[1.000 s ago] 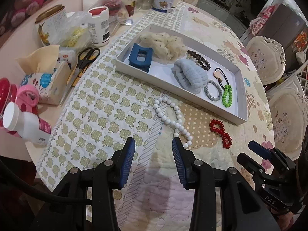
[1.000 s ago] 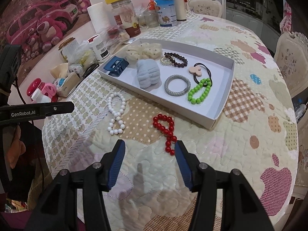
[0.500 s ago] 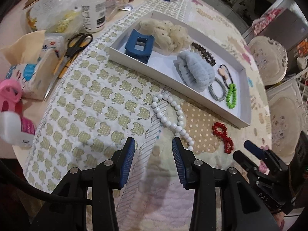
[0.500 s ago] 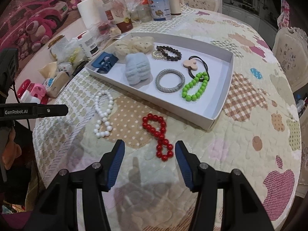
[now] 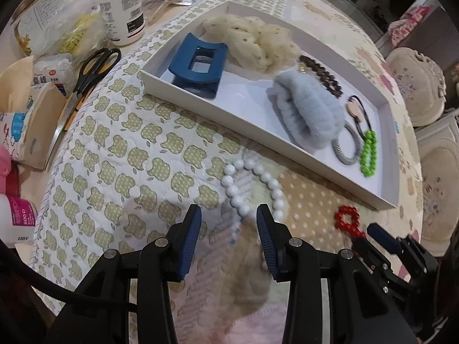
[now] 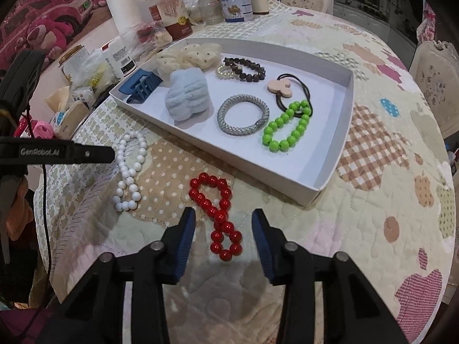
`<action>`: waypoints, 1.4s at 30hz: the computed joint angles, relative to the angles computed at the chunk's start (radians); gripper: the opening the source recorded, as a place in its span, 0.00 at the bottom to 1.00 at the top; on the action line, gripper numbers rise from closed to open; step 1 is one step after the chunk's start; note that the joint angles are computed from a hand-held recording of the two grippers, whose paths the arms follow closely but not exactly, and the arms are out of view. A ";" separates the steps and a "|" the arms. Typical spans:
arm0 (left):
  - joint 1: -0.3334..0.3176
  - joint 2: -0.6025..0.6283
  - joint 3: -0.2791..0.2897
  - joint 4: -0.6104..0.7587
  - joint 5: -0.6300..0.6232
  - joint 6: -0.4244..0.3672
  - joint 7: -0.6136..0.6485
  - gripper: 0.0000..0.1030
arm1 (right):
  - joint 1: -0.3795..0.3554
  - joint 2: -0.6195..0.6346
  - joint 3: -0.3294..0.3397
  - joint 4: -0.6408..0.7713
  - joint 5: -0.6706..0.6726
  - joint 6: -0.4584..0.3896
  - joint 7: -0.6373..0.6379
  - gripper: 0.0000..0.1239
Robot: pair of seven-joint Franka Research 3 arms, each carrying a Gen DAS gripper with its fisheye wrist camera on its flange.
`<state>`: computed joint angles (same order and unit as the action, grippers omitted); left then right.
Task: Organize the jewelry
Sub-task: 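Grasp white pearl bracelet with left gripper while right grasps red bead bracelet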
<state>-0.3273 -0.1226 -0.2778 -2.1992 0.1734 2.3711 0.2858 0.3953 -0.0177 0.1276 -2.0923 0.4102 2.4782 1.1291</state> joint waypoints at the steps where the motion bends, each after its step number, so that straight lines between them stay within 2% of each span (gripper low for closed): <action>1: 0.002 0.003 0.003 -0.002 -0.006 0.005 0.001 0.29 | 0.001 0.004 0.001 0.002 0.001 0.001 -0.003 0.24; 8: 0.006 0.038 0.004 0.018 -0.003 0.018 -0.002 0.29 | 0.003 0.011 0.002 0.001 0.035 -0.004 -0.035 0.09; 11: 0.006 0.062 0.002 0.042 0.025 0.010 -0.006 0.06 | 0.001 -0.003 -0.002 -0.006 0.087 -0.002 -0.058 0.08; 13: 0.004 0.061 0.003 0.038 0.021 0.027 0.008 0.01 | -0.002 -0.015 -0.006 -0.007 0.131 -0.011 -0.076 0.07; 20: 0.001 0.015 0.005 0.025 0.002 0.071 0.056 0.00 | -0.009 -0.064 -0.021 -0.011 0.221 -0.031 -0.122 0.07; 26: -0.003 -0.039 -0.007 0.043 0.039 0.060 0.051 0.00 | -0.013 -0.099 -0.039 0.001 0.312 -0.045 -0.163 0.07; 42: 0.013 -0.081 -0.034 0.177 0.189 -0.053 0.040 0.00 | -0.016 -0.142 -0.052 0.043 0.368 -0.065 -0.207 0.08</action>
<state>-0.3146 -0.2033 -0.3114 -2.0220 0.3621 2.3179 0.3256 0.3790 -0.1596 0.0752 -2.0495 0.7780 2.4130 0.9217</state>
